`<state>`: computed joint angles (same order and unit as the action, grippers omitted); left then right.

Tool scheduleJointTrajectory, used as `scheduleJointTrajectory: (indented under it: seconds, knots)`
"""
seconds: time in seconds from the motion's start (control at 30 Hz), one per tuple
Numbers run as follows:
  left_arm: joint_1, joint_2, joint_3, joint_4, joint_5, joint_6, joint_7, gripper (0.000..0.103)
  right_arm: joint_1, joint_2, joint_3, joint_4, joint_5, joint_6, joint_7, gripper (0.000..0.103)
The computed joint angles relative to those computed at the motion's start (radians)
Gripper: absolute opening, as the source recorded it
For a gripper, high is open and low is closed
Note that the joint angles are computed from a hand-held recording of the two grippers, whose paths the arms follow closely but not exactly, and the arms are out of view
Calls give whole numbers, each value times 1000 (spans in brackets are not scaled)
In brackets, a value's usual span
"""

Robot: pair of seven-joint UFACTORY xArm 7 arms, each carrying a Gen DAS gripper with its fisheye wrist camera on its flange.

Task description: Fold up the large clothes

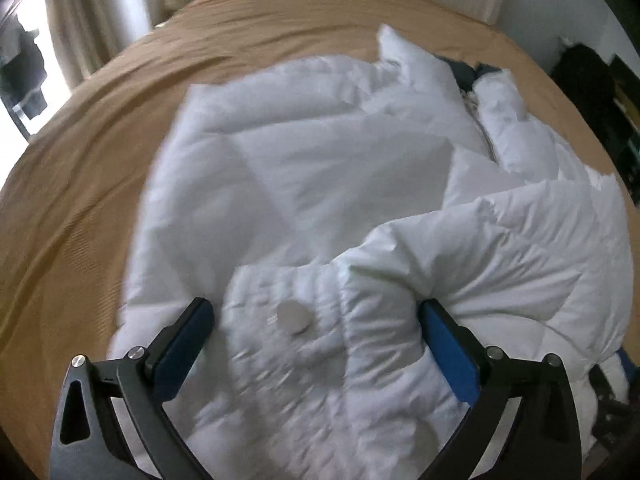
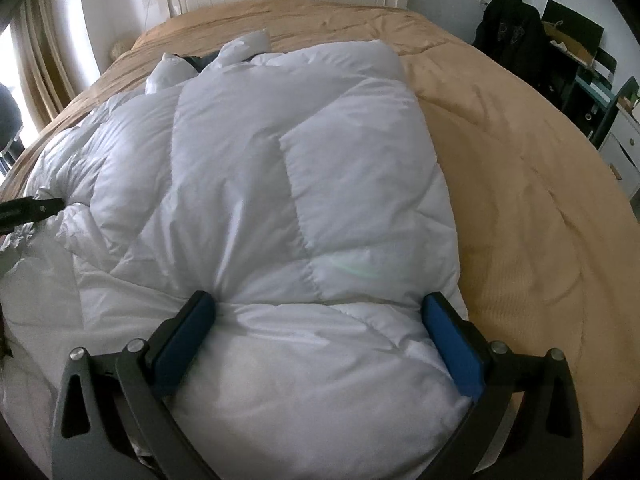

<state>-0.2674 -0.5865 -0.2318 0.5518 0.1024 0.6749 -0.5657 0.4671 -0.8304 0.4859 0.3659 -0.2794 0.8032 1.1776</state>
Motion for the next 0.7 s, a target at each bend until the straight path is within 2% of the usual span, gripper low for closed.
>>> scheduleJointTrajectory:
  seconds: [0.1,0.17,0.27,0.33,0.4,0.47,0.6,0.67,0.7]
  knots:
    - [-33,-171,-14,-50,-9,36,-7,98,-1,-6,-1,-3,1,0,5,103]
    - [-66,-256,-48,-84,1,46,3,99,-4,-6,8,-2,-3,2,13,103]
    - [-100,-237,-94,-103,19,47,33,101,-8,-2,14,-2,-10,-2,24,103]
    - [-87,-181,-119,-107,45,66,19,103,-9,0,23,2,-14,4,34,103]
    - [-121,-191,-41,-161,-17,10,36,103,-6,3,26,6,-18,11,39,103]
    - [-131,-215,2,-183,-48,3,57,103,-1,5,18,7,-18,13,33,103]
    - [-123,-249,3,-149,-47,95,99,103,17,1,-7,16,-4,34,5,103]
    - [-116,-302,6,-139,-44,146,118,102,37,-15,-27,26,16,65,-33,103]
    - [-112,-340,10,-143,-35,165,138,102,48,-41,-27,36,20,112,-52,103]
